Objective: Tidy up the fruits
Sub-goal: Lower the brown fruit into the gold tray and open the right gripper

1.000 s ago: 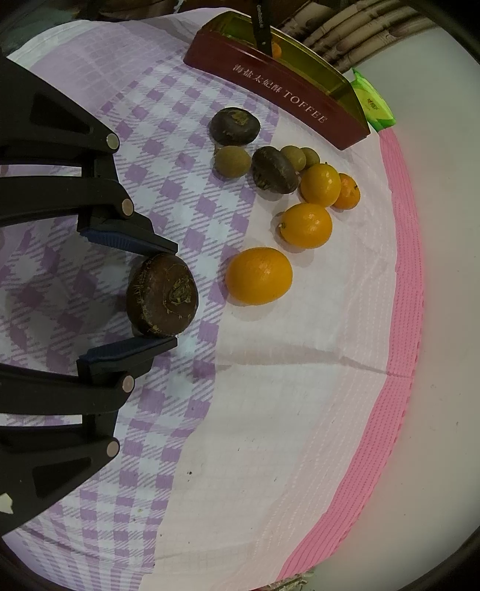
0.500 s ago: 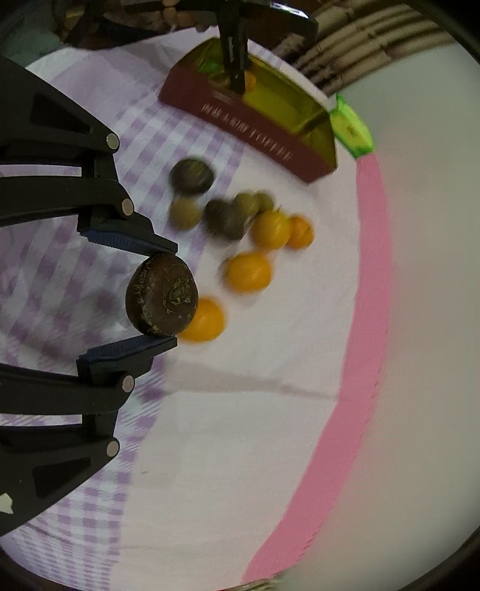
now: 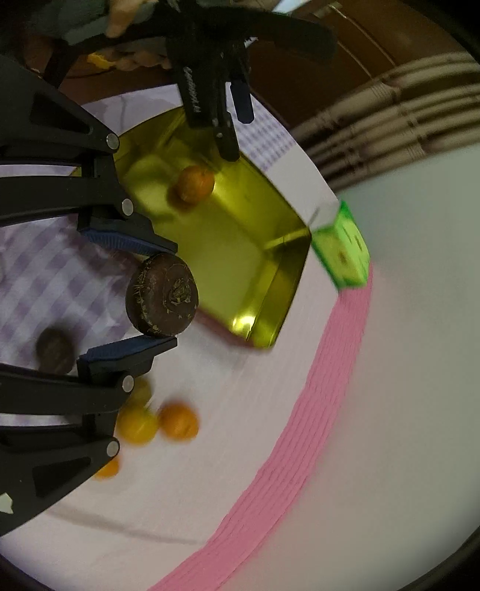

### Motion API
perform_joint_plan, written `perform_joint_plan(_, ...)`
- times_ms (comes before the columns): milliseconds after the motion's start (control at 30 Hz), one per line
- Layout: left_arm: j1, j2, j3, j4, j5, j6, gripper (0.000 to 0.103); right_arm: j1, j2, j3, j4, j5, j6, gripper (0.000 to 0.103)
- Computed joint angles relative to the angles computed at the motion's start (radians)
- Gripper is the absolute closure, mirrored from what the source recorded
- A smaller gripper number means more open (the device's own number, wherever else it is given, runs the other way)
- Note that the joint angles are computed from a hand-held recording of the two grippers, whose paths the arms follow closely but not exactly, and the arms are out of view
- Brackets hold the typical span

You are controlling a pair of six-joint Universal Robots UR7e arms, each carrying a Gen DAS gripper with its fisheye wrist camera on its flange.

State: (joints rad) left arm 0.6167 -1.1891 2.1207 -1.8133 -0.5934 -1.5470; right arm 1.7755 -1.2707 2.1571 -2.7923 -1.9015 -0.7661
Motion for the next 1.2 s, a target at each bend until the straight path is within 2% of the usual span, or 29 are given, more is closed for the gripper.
perform_joint_plan(100, -0.004, -0.010, 0.001, 0.034, -0.010, -0.033, 0.034, 0.023, 0.068, -0.018, -0.013, -0.019, -0.006, 0.063)
perform_joint_plan(267, -0.011, -0.023, 0.021, 0.016, -0.017, -0.069, 0.034, 0.049, 0.166, -0.055, -0.032, -0.051, -0.021, 0.063)
perform_joint_plan(467, -0.009, -0.030, 0.038, 0.001, -0.028, -0.086, 0.034, 0.058, 0.239, -0.075, -0.051, -0.091, -0.035, 0.063)
perform_joint_plan(700, -0.001, -0.028, 0.042, -0.030, -0.043, -0.067, 0.034, 0.065, 0.278, -0.075, -0.092, -0.126, -0.070, 0.063)
perform_joint_plan(1200, 0.004, -0.044, 0.030, 0.042, -0.061, -0.139, 0.034, 0.075, 0.316, -0.068, -0.120, -0.175, -0.106, 0.062)
